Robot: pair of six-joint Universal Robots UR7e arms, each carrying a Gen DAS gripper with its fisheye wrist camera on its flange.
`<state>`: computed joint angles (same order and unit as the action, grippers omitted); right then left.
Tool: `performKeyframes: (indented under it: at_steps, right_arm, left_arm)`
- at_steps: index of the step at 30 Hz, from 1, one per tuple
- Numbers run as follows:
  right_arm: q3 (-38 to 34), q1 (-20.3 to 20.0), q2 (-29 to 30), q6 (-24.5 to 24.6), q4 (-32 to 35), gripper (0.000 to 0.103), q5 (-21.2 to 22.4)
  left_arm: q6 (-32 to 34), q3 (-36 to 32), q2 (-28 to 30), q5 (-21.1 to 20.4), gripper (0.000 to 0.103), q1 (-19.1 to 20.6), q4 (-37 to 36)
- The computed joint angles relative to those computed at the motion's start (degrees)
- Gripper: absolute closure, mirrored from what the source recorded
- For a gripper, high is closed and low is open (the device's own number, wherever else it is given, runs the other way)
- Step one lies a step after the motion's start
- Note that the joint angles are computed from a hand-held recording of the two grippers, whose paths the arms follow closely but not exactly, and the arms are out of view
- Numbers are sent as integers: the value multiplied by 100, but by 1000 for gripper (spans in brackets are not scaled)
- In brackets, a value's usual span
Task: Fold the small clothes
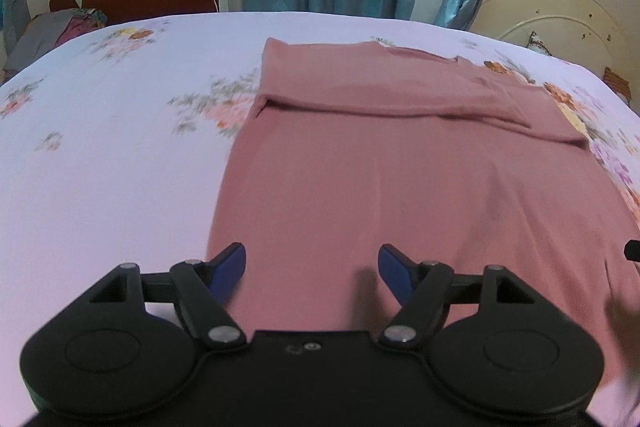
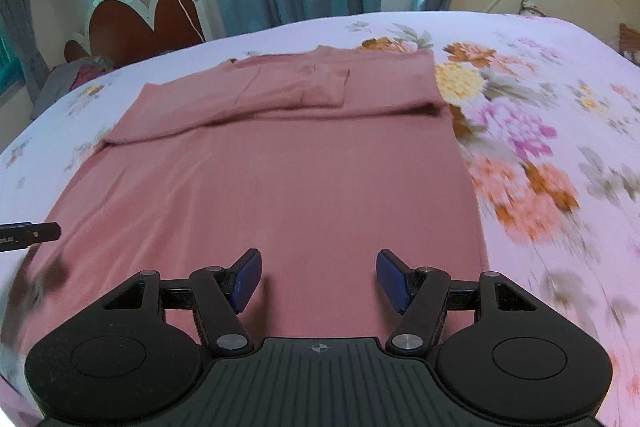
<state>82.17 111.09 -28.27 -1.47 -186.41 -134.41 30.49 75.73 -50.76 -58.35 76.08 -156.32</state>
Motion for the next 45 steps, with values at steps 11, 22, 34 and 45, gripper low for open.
performKeyframes:
  at_steps: [11,22,34,45]
  right_arm:
    - [881,286,-252,275,-538,40,-588]
    - [1437,316,-478,612,-719,40,-1090]
    - [1644,232,-586,1106,-422,40,-904]
    - [1588,195,-692,1385,-109,90,-598]
  left_arm:
    - [-88,871,-722,62,31,101,-153]
    - [-498,1192,-1081,-32,32,268,-112]
    - [-972,1050,-1103,-585,59,416,639]
    - [-1182,831,-1026,-947,94,463,854]
